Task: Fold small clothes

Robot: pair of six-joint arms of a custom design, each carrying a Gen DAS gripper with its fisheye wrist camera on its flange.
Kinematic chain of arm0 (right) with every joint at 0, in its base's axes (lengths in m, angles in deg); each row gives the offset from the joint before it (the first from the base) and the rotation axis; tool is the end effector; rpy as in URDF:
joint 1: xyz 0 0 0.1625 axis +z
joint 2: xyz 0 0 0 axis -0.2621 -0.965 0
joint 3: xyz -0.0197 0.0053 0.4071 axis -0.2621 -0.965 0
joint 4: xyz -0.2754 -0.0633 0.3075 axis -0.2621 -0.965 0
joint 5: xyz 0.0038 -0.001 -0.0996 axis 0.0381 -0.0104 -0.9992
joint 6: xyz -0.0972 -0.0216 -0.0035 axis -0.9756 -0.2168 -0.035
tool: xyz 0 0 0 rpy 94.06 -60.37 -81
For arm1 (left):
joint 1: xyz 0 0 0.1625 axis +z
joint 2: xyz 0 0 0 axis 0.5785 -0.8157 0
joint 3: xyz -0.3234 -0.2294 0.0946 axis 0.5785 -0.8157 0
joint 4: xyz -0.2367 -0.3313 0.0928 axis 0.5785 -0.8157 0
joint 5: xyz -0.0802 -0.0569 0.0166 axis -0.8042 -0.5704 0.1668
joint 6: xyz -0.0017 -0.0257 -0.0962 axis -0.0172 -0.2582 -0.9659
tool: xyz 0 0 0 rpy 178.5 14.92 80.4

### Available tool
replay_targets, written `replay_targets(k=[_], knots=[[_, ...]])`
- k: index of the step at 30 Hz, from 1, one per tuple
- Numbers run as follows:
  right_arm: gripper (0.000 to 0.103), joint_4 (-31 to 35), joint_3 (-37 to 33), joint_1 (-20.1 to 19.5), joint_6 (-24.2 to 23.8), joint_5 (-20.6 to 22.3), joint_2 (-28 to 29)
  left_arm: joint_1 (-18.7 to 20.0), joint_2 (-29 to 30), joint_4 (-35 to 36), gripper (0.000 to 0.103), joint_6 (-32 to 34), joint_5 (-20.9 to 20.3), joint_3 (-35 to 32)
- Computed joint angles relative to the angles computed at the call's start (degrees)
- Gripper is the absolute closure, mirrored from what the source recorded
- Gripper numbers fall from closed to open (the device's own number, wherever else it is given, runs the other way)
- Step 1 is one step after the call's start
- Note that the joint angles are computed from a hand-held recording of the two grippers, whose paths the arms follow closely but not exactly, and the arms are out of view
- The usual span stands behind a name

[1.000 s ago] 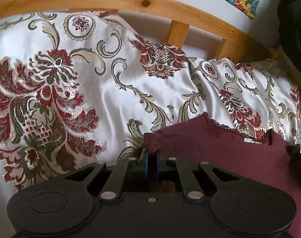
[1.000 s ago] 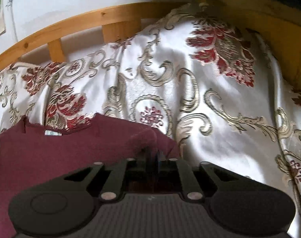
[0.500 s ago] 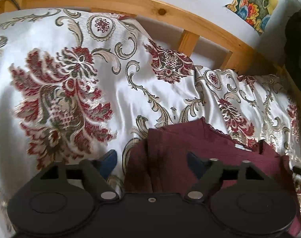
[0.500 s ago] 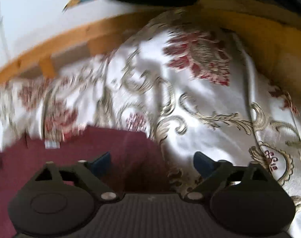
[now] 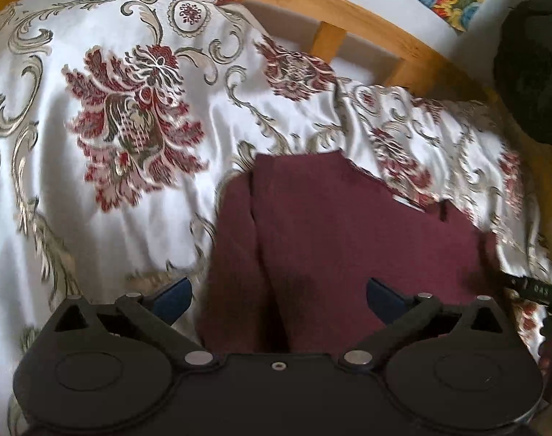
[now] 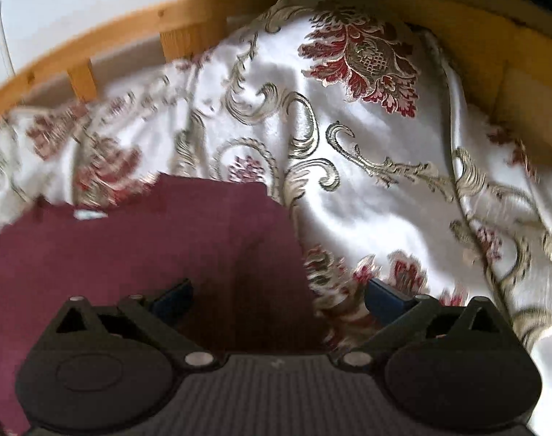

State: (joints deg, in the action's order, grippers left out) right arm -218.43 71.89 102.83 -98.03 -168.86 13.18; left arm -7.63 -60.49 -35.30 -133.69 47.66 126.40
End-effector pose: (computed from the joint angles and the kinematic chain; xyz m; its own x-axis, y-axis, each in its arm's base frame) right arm 0.0809 -0.5822 0.3260 -0.7612 -0.2932 0.5784 -0.5691 0.7296 -0.3792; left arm -0.2784 -0.3936 0.1575 -0.8247 -0.4127 -0.3867 0.0641 0.6112 -0.7889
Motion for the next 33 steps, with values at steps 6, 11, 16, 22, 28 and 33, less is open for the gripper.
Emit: replay_targets(k=[6,11,16,22,28,33], knots=[[0.0,0.2,5.1,0.8,-2.8,4.4,-5.0,-3.2,1.2,5.2,0.001,-5.5,-0.9,-0.6],[0.0,1.1,10.8,0.7,-3.4,10.3,-10.0,-4.2,1.9,6.1,0.001,-8.9,-2.9,-0.4],[0.0,1.8,14.9,1.5,-3.9,11.1,-12.1,-5.0,1.7,-0.5,0.001,-9.4,-4.3,1.8],[0.0,-3.2,17.9,3.0,-8.7,9.8,-11.1,-5.5,2.1,-15.7,0.001,-6.9,-4.3,5.6],[0.0,-3.2,17.4,3.0,-6.9,8.0,-9.7,-3.0,5.0,-31.7,0.001,-1.9,-8.0,7.5],[0.0,-0.9,16.2,2.5,-4.6,6.9,-8.9,-0.2,7.2,-40.4,0.001,-4.3,-10.2,8.5]])
